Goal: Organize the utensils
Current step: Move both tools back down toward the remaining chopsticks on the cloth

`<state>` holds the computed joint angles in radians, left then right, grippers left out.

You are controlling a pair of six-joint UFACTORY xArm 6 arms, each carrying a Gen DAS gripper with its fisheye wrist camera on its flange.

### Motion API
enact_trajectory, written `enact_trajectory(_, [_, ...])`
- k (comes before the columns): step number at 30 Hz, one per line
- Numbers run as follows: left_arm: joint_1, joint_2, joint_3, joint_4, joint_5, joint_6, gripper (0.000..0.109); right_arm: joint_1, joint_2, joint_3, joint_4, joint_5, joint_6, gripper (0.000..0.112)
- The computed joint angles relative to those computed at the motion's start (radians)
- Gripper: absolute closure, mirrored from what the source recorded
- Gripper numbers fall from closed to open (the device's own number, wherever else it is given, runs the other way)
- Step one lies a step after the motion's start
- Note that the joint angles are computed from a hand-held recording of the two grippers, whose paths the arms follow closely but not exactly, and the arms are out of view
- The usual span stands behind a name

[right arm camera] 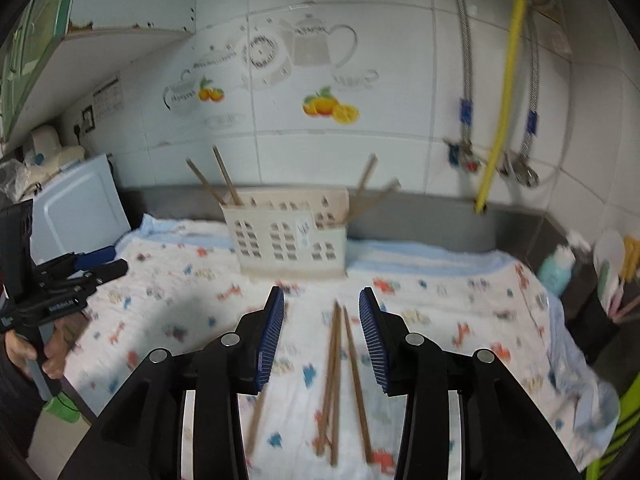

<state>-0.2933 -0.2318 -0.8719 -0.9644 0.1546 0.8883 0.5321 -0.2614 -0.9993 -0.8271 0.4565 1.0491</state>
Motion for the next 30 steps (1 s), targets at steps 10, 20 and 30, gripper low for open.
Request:
enact_trajectory(10, [0.016, 0.021, 0.105, 0.041, 0.01, -0.034, 0.051, -0.003, -0.073, 0.217, -0.061, -0.024, 0.174, 0.074])
enact_trajectory(20, [0.012, 0.06, 0.133, 0.097, 0.023, -0.051, 0.052, -0.027, -0.041, 0.29, -0.101, -0.088, 0.241, 0.074])
enact_trajectory(30, [0.009, 0.101, 0.113, 0.126, 0.071, -0.039, 0.052, -0.056, -0.022, 0.31, -0.096, -0.124, 0.241, 0.074])
